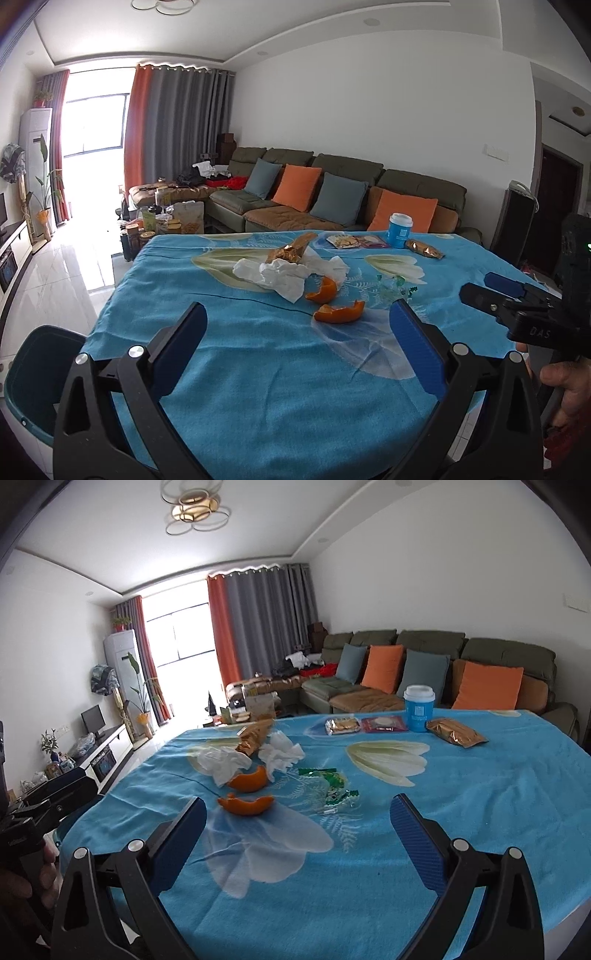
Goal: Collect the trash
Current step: 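Close the left tool on an orange peel while the right tool grasps the green snack wrapper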
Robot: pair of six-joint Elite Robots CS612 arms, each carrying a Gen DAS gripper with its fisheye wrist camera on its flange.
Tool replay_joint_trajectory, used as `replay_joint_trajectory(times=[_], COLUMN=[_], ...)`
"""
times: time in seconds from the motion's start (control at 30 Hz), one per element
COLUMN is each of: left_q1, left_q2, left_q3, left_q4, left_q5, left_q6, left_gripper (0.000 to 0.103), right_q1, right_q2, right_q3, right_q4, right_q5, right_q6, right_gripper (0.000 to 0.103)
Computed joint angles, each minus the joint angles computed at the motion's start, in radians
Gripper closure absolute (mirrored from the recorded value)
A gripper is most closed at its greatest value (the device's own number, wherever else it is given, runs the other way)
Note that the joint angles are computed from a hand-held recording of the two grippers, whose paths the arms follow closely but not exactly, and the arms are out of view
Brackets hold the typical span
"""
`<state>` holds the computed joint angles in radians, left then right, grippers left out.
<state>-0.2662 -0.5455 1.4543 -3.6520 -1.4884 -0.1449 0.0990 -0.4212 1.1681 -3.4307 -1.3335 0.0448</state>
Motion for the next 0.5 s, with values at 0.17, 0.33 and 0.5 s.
replay_joint_trajectory(times=[0.17,0.33,0.5], left_q1=[0.002,0.002,0.007], left_q2=[0.035,0.079,0.121], left_q3=[-0.081,-0.183,-0.289], left_q4=[0.090,0.206,0.354], left_q5=[-0.042,-0.082,-0.128], left_q6=[0.012,0.017,0.011], left_gripper=[0.006,0.006,0.006], right_q1=[0.001,0.003,0.001], right_q2=[0.038,0.084,0.127], right_q3=[-0.110,-0.232,-0.353], right_q4=[0.171,0.327,0.512], right_q5=[-0.041,-0.051,-0.034], right_q6=[-0.047,-0.110,-0.162], right_gripper=[0.007,0.007,0.011])
